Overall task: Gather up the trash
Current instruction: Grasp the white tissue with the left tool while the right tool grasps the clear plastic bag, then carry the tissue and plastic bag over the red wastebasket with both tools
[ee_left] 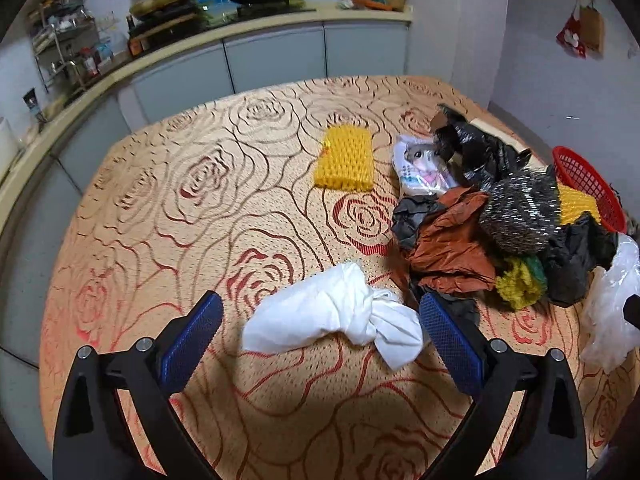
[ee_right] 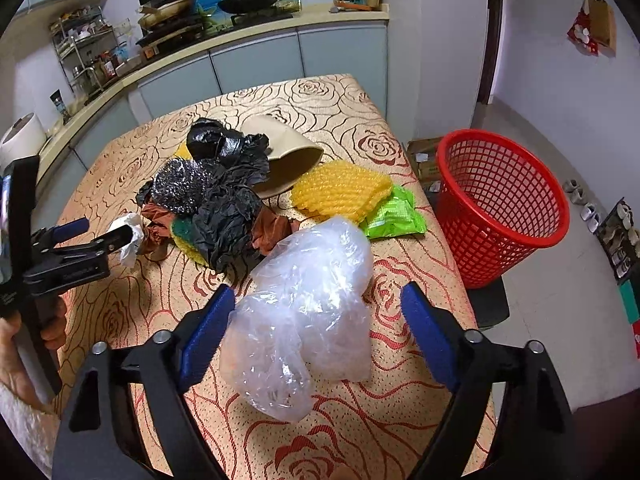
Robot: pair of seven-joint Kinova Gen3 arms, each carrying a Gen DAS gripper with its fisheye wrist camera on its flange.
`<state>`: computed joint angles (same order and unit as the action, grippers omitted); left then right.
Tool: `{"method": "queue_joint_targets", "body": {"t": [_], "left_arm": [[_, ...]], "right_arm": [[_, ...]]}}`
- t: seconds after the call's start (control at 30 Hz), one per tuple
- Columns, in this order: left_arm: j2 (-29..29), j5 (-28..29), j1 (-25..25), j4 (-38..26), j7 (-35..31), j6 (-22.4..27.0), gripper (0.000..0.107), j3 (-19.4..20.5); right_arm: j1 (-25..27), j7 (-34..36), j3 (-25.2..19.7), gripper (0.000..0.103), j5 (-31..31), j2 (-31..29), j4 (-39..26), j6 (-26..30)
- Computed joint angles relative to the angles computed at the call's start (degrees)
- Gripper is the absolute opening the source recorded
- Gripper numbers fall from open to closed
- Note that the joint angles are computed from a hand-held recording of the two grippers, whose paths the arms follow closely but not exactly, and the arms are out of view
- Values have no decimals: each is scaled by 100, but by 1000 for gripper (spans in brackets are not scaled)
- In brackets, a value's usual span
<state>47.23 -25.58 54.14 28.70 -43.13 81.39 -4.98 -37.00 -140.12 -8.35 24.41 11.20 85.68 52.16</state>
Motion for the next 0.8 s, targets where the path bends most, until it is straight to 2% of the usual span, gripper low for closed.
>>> {"method": "queue_joint_targets", "body": {"t": [0.07, 0.13, 0.27, 0.4, 0.5, 0.63, 0.8], "left_arm": [[-11, 93, -77, 63, -29, -82, 82, 62], [-33, 162, -128, 133, -44, -125, 67, 98], [-223, 257, -191, 600, 74, -463, 55, 145], [-221, 158, -154, 644, 40, -491, 40, 153], [-220, 105, -145, 678, 16, -537, 31, 146], [-284, 51, -132, 825, 78, -630, 22, 134], [-518, -48, -90, 1250, 377, -852, 19, 119]], "right_arm": [[43, 75, -4, 79, -84, 36, -22, 3], [64, 130, 2, 78, -136, 57, -30, 5], [152, 282, 9, 78, -308, 81, -2, -66], [288, 505, 22, 78, -632, 160, -18, -140], [223, 482, 67, 77, -571, 200, -35, -138], [228, 690, 42, 56, -653, 236, -60, -171], [257, 761, 50, 44, -777, 160, 66, -302]]}}
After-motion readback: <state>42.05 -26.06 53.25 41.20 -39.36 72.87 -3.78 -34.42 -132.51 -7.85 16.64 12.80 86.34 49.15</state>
